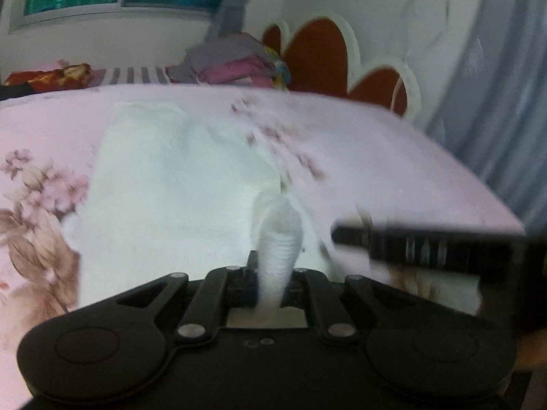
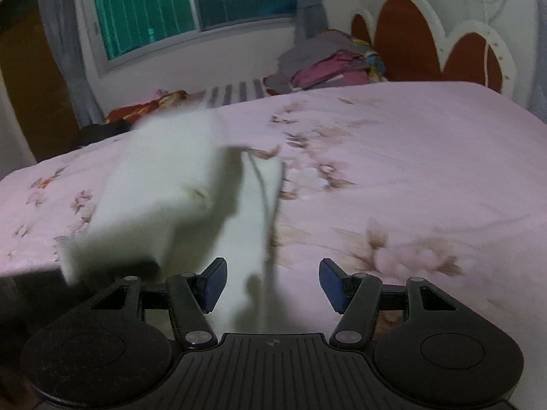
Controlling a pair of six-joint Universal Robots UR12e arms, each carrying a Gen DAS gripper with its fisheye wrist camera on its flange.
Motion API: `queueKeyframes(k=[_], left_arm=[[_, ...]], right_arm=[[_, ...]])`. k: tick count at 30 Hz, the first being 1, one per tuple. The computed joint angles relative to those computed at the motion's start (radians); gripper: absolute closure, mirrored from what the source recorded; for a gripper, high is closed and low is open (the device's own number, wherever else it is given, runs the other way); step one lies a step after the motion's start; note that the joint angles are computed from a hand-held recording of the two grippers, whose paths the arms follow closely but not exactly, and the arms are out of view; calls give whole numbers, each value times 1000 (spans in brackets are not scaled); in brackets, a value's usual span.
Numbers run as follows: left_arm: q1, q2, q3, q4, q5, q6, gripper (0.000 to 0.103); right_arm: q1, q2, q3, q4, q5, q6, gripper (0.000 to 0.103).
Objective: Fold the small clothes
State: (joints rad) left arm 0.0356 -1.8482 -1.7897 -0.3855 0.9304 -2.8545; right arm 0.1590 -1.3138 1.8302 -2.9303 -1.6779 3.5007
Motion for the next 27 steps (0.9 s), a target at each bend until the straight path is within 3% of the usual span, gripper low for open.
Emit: queueKeyframes(k=[2, 4, 7, 9, 11, 13, 18, 23, 26, 27], left_arm=[[-5, 1, -7, 2, 13, 27, 90], [4, 16, -10, -61, -19, 77, 80], [19, 43, -21, -142, -45, 195, 75], [36, 60, -25, -192, -63, 230, 74], [62, 69, -27, -205, -88, 204, 72], [79, 72, -31, -165, -86, 150, 69], [109, 54, -14, -40, -17, -9, 65], [114, 27, 16, 13, 52, -82, 65], [114, 10, 38, 24, 73, -113, 65], [112, 4, 44, 32, 80, -125, 65]], right_arm=[[-8, -9, 11, -8, 16, 6, 43], [-15, -13, 15, -23, 46, 11, 43], [-31, -10, 12, -42, 125, 20, 43], [-37, -8, 7, -44, 175, 27, 43], [-42, 5, -12, -28, 221, 26, 43], [-44, 21, -30, -15, 247, 33, 43], [-53, 67, -78, 15, 299, 61, 43], [-57, 95, -102, 15, 329, 77, 44], [-57, 102, -113, 36, 344, 76, 89], [-59, 105, -114, 36, 349, 92, 89]])
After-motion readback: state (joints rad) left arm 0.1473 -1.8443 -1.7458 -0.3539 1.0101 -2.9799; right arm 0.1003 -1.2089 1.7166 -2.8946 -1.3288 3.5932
